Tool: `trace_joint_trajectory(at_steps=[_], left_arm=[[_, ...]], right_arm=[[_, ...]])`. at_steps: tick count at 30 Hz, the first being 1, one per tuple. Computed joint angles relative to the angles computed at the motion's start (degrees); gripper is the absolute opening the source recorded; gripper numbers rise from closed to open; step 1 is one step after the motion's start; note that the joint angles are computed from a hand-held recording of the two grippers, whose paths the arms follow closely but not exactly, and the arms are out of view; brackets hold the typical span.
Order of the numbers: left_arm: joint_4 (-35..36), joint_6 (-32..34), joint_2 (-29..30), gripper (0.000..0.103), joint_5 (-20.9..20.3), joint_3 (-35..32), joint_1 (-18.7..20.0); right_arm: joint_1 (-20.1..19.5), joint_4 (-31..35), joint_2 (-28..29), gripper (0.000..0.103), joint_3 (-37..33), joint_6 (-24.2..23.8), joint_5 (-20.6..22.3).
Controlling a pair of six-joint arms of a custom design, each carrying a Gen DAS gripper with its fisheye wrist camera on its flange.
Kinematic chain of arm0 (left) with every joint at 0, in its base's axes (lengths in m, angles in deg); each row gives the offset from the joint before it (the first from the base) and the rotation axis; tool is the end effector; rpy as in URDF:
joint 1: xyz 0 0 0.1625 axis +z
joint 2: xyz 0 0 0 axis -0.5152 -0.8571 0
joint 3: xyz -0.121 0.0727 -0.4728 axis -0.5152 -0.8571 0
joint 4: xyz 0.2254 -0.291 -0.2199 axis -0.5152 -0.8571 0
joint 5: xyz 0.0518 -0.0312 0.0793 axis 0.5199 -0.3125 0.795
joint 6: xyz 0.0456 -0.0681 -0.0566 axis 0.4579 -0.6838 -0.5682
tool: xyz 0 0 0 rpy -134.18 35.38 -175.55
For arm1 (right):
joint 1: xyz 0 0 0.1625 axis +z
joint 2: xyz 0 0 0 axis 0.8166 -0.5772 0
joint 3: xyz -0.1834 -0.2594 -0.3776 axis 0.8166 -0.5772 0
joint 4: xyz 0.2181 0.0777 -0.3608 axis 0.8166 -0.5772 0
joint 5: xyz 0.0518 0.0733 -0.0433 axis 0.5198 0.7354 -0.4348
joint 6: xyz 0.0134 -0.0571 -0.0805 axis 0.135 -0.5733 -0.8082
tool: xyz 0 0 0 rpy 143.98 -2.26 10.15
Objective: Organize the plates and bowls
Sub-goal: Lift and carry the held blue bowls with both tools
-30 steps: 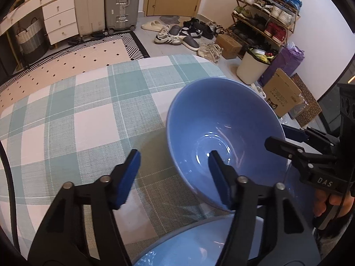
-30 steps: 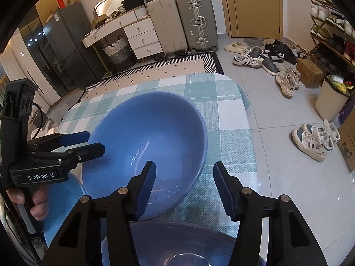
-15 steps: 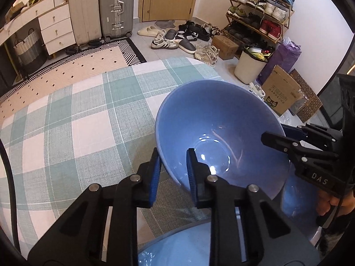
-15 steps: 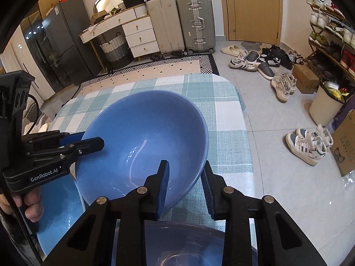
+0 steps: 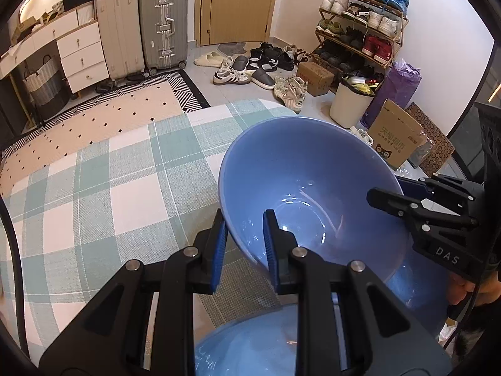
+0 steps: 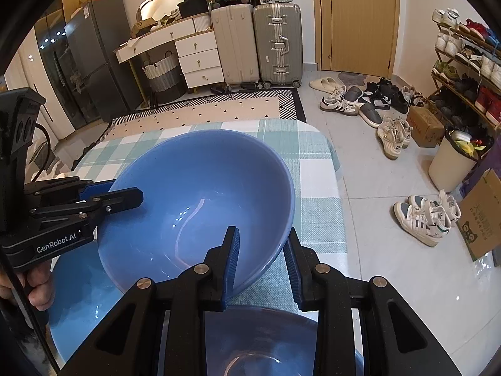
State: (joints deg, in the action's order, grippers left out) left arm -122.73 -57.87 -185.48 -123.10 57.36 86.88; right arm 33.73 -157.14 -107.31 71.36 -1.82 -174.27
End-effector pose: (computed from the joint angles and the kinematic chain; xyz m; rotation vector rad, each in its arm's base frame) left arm -0.0196 -0.3720 0.4404 0.6583 2.4652 -0.6250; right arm 0.0862 -0.4631 0.1647 0.6811 -2.4072 0.6614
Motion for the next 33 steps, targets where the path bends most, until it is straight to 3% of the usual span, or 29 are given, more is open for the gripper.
trace_joint_trajectory(at_steps=[17,24,33], left_arm=[[12.7,-8.7,-8.1,0.020,4.2,-2.2,-10.5],[21.5,-15.3,-11.8,0.020,6.4,-3.8,-17.1],[39.7,-29.6,-17.1,0.020,9.4,-7.8,-29.1]], right_arm=[[3.7,-2.3,-4.6,0.030,3.7,0.3,1.1],[5.7,-3.0,-7.1,0.030,5.6,0.3,0.6],[8.7,-3.7,-10.0,0.030,8.2,1.4,-0.1]])
